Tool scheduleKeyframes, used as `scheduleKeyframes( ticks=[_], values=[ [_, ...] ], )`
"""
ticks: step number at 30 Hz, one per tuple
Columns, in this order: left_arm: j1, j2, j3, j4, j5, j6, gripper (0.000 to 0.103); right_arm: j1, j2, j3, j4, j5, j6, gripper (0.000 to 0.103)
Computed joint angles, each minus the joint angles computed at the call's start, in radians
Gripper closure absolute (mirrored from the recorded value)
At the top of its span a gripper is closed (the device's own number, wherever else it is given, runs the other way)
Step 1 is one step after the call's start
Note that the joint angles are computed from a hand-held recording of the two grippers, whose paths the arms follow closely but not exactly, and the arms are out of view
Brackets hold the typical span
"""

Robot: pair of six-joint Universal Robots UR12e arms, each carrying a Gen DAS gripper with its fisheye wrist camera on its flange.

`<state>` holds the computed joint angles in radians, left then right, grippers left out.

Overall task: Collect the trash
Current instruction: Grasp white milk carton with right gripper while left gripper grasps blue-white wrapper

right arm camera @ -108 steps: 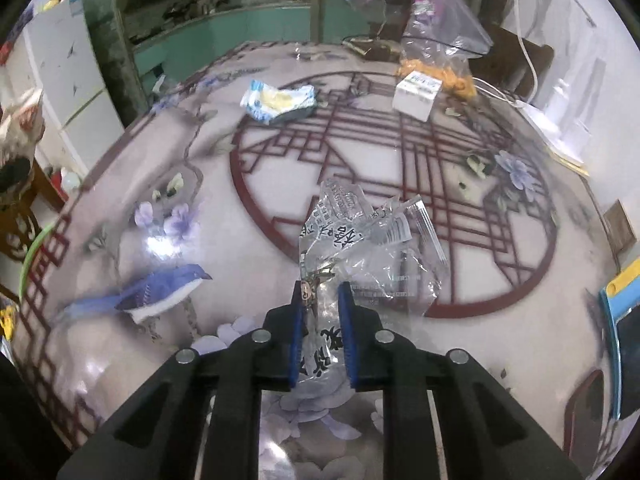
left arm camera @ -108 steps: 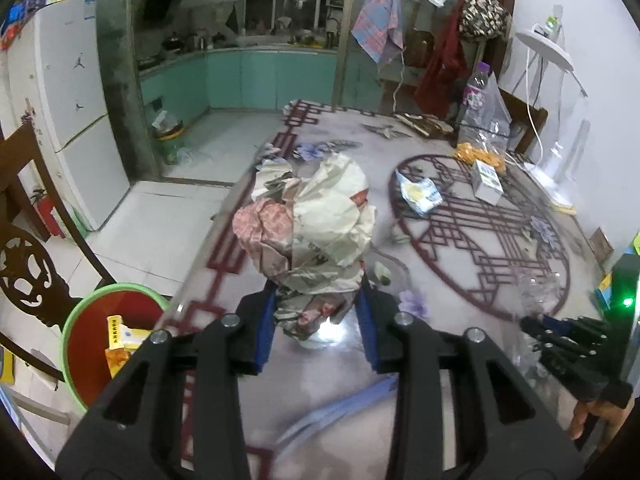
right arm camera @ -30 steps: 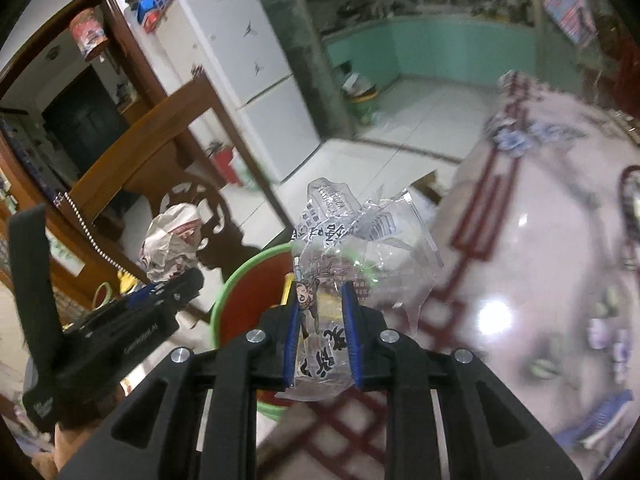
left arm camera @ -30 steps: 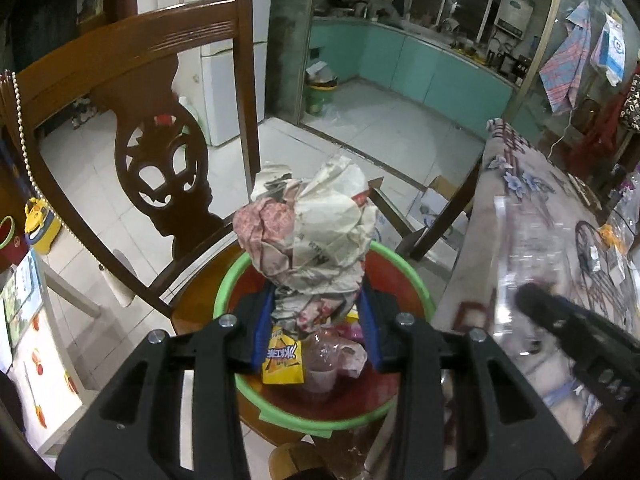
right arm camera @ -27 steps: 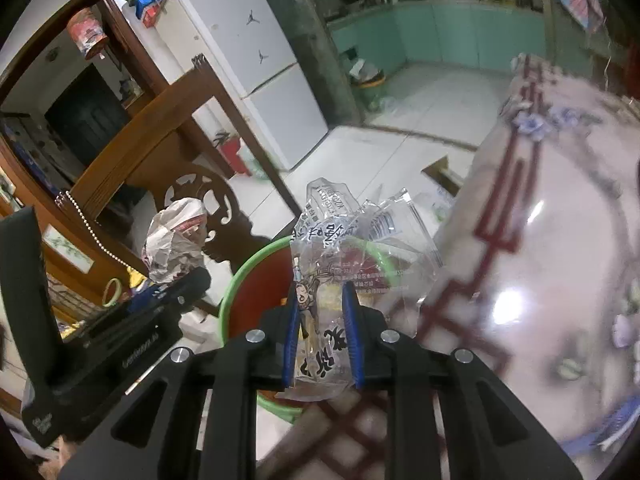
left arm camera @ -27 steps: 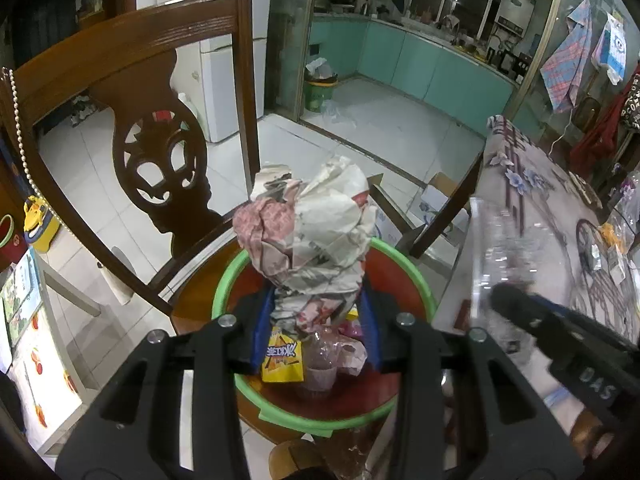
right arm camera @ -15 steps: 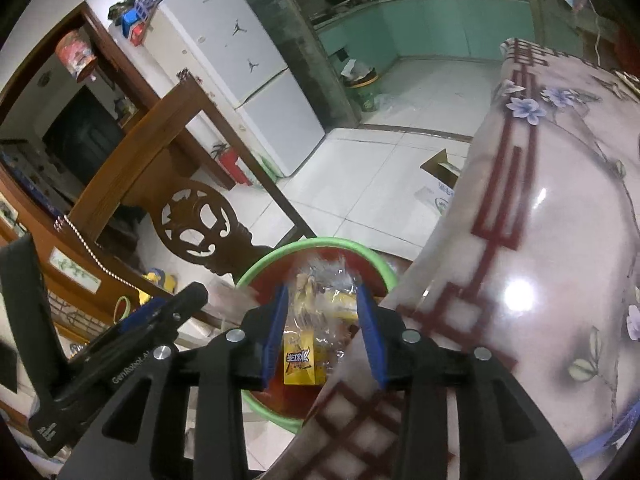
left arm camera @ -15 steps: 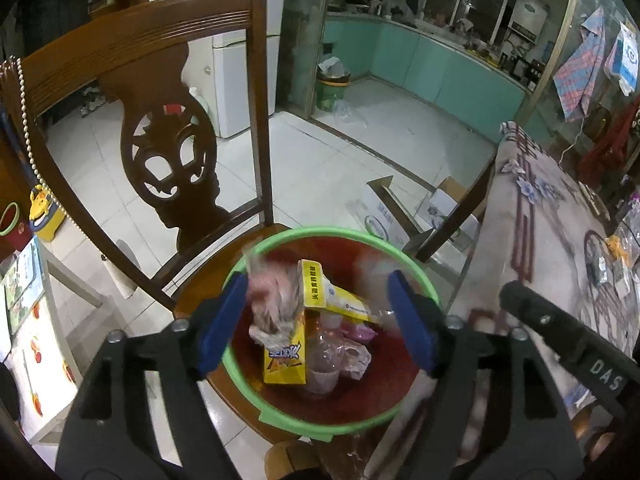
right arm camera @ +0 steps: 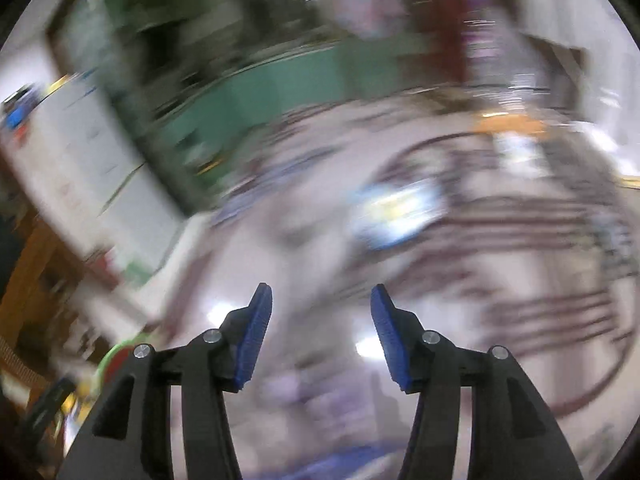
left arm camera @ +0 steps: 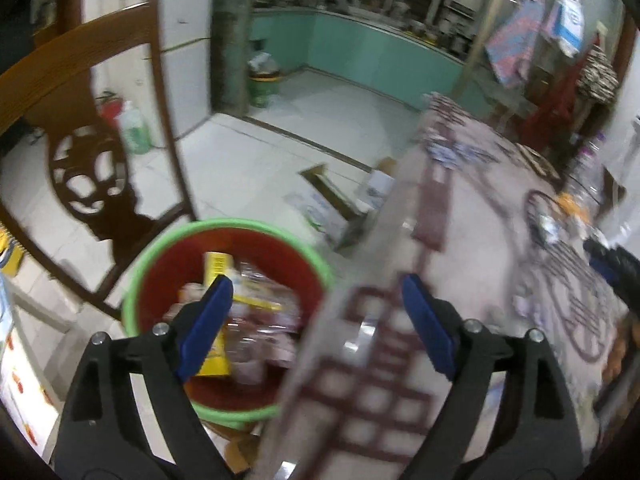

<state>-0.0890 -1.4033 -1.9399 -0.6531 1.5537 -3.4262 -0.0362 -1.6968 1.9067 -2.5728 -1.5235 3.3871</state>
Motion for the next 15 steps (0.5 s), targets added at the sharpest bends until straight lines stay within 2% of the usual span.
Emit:
scheduleKeyframes(
  ticks=[3, 7, 11, 12, 15],
  values=[
    [-0.047, -0.027, 0.028, 0.013, -0.011, 0.018, 0.015, -0.063, 0.03, -0.025, -0.005, -0.134, -0.027, 0.051],
    [-0.106, -0.067, 0.063, 0.042, -0.045, 0.069, 0.012, -0.131, 0.094, -0.079, 0.034, -0.205, -0.04, 0.046],
    [-0.152, -0.109, 0.093, 0.052, -0.055, 0.109, 0.011, -0.179, 0.155, -0.118, 0.066, -0.193, -0.037, 0.042],
    [-0.158, -0.118, 0.097, 0.056, -0.06, 0.108, 0.011, -0.178, 0.171, -0.127, 0.067, -0.193, -0.034, 0.037],
    [-0.173, -0.145, 0.109, 0.08, -0.069, 0.1, 0.011, -0.185, 0.214, -0.156, 0.071, -0.195, -0.032, 0.035]
  ],
)
